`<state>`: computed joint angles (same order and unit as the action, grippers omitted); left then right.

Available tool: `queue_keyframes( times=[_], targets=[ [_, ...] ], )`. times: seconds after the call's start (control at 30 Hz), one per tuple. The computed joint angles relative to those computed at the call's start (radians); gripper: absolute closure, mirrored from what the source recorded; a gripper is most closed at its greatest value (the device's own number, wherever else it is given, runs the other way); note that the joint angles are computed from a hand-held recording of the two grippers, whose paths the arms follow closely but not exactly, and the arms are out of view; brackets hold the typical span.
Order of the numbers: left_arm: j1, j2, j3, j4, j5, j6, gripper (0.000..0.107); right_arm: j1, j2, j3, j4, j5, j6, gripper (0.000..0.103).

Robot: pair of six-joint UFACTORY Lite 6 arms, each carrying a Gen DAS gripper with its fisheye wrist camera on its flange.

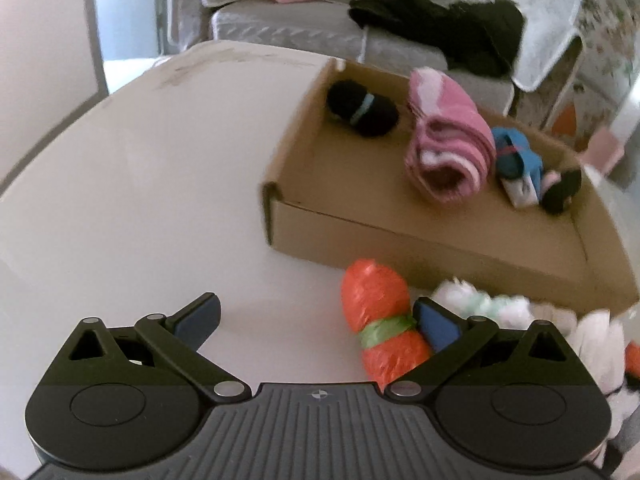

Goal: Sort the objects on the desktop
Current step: 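Grasp the orange green-tied bundle with the left gripper while the right grasps the orange bag bundle, then carry both orange bundles up and over the cardboard box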

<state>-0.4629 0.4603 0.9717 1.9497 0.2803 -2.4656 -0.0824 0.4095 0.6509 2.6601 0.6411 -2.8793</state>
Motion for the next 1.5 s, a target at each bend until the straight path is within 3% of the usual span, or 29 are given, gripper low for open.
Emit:
queue_keyframes(
  times=[0.13,0.3,0.4,0.57,0.67,1.0,1.2,1.4,1.5],
  targets=[
    [-0.083,0.050,0.031,-0.088,0.076,0.105,0.005,-0.008,-0.004,0.002,-0.024,-0.008,0.028,0.032],
    [-0.099,0.048,0.015,-0.017,0.090,0.046,0.009,-0.017,-0.008,0.006,-0.058,-0.017,0.065,0.047],
    [-0.105,0.025,-0.013,0.044,0.100,0.009,0.026,-0.023,-0.021,0.001,-0.099,-0.024,0.091,0.060],
    [-0.081,-0.013,-0.060,0.169,0.101,-0.086,0.064,-0.023,-0.040,-0.008,-0.127,-0.038,0.106,0.064],
    [-0.032,-0.042,-0.093,0.348,0.061,-0.242,0.066,-0.035,-0.042,-0.004,-0.156,-0.037,0.140,0.067],
    [0.032,-0.119,-0.159,0.446,0.014,-0.306,0.067,-0.098,-0.052,0.007,-0.272,-0.022,0.265,0.068],
    [0.144,-0.253,-0.248,0.729,0.014,-0.556,0.067,-0.203,-0.093,0.007,-0.409,0.050,0.420,0.068],
    [0.208,-0.434,-0.316,0.739,0.027,-0.559,0.067,-0.264,-0.175,-0.029,-0.424,0.144,0.477,0.068],
    [0.216,-0.516,-0.325,0.653,0.028,-0.472,0.067,-0.269,-0.230,-0.051,-0.390,0.174,0.486,0.068]
  ],
)
